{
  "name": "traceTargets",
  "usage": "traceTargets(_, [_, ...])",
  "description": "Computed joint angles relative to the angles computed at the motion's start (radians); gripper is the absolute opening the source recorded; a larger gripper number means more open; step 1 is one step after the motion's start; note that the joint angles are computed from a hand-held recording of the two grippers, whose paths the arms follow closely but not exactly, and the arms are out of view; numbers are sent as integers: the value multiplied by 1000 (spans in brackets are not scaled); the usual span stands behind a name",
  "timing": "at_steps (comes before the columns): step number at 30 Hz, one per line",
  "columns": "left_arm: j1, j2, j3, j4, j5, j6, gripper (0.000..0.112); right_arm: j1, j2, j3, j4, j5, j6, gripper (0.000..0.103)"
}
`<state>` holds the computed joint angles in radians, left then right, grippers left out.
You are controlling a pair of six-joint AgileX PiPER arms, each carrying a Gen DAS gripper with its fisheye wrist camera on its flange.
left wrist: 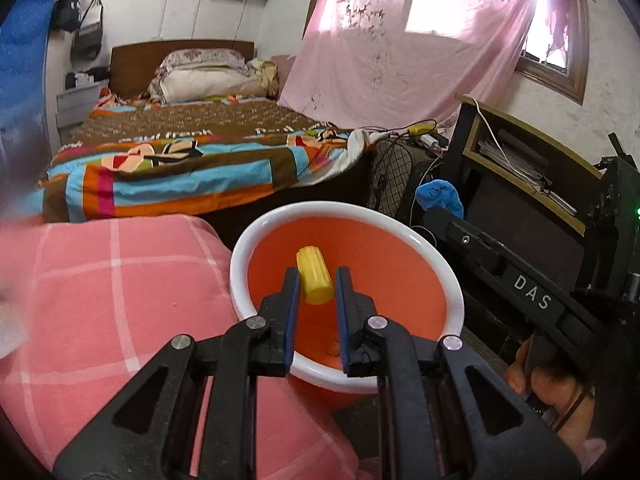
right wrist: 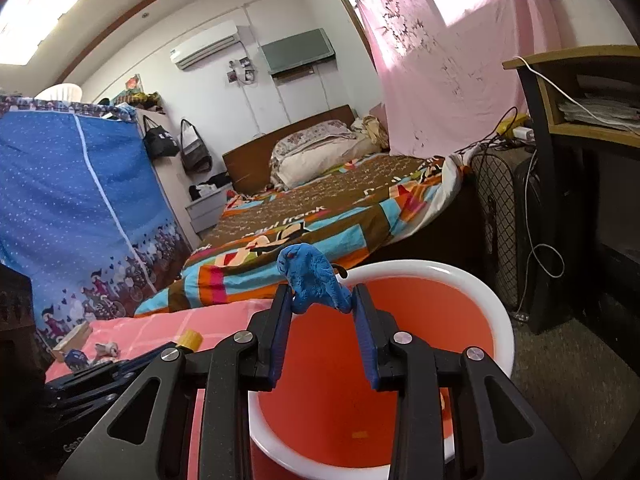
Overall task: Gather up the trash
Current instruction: 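Open both tools to drop the toy and cap into the bucket, then move both tools back toward the blue wrapper and paper packet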
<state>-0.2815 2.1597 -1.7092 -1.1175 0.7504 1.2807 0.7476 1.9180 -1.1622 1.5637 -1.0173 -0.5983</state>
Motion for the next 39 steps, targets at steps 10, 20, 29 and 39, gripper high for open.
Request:
traceTargets(10, [-9, 28, -47, 72, 20, -111, 25, -15, -9, 17, 23, 23, 23, 30])
traceTargets(20, [28, -6, -6, 31, -24, -91, 32, -12, -2, 4, 27, 15, 12, 46])
traceTargets(29, [106, -82, 106, -175, -109, 77, 54, 30, 39, -69, -27, -76, -28, 71])
traceTargets(39, [212, -168, 251, -521, -186, 385, 83, 85, 133, -223, -121, -175, -120, 89])
